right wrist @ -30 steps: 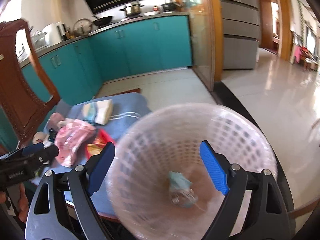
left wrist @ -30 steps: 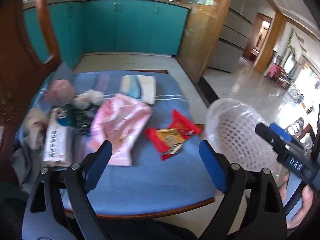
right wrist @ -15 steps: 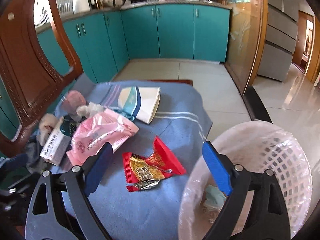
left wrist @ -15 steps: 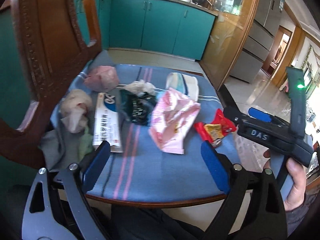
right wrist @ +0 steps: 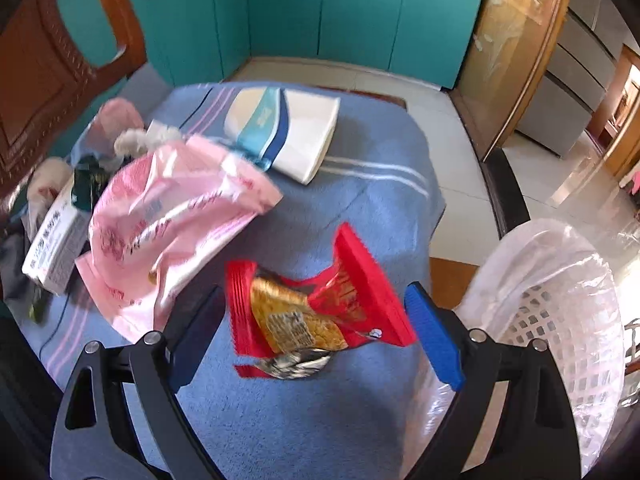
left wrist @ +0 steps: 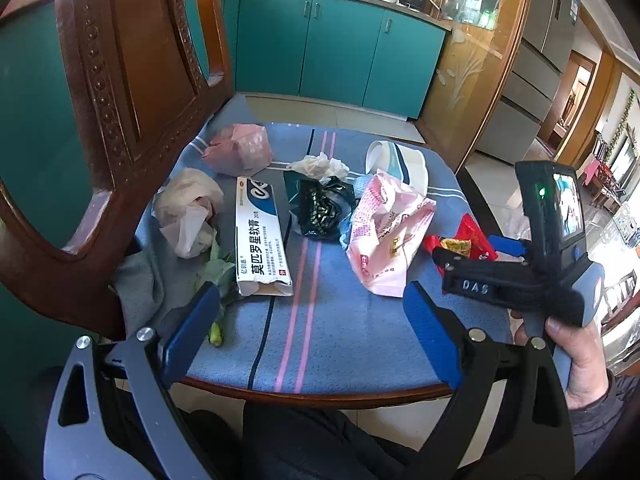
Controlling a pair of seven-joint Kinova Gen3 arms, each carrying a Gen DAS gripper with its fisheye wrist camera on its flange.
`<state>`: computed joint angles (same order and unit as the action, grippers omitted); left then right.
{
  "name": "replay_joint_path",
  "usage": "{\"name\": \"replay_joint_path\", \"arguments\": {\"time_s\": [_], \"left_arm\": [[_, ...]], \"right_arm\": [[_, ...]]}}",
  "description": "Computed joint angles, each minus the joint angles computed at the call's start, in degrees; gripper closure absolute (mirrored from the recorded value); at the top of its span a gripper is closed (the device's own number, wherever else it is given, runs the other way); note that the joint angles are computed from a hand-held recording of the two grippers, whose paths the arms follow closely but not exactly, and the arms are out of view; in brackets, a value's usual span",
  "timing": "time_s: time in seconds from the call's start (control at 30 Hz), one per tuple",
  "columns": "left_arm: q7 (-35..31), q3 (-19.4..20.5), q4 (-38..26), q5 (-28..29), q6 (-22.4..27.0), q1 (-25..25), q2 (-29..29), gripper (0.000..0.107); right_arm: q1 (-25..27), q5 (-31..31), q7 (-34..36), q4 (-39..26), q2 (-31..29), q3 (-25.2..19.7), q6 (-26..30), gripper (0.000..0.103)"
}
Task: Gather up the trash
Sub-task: 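Grasp the red snack wrapper with the right tool while the left grasps the white ointment box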
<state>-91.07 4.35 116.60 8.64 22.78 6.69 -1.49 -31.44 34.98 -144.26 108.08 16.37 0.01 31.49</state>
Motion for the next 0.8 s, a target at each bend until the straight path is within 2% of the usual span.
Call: {"name": "replay_joint_path", "arguments": {"time_s": [0.1,0.3,0.43,0.6,0.8], "left_arm": [[0.24,-0.04,0.13,-0.07,0.06,-0.04,-0.11,0.015],[1.38,-0.08,0.14,-0.78,0.05,-0.26,-0.05,0.015],[1.04,-0.28,-0.05,-0.16,0.63,-0.4,0.17,0.014],[1.34,-0.18,-0.06,-0.46,0.89,-0.47,0.55,0.014],[2.17,-0.15,0.0,-1.14,1.09,-0.58,0.8,0.014]], "right_arm": [[1.92,-1.46,2.72,0.36,-0.05,-2.52,-1.26,0.014],[1.83,-6.57,9.36,1.88,-0.58,-2.65,-5.12,0.014],[0.67,-8.13,10.35,2.96,-1.41,-2.42,-6.19,0.021],[2.01,-11.95,13.66,5.02,-3.53,-3.65,-8.25,0.022],[2.71,-15.53,17.56,6.26,-5.56,-5.02,-8.31,0.024]]}}
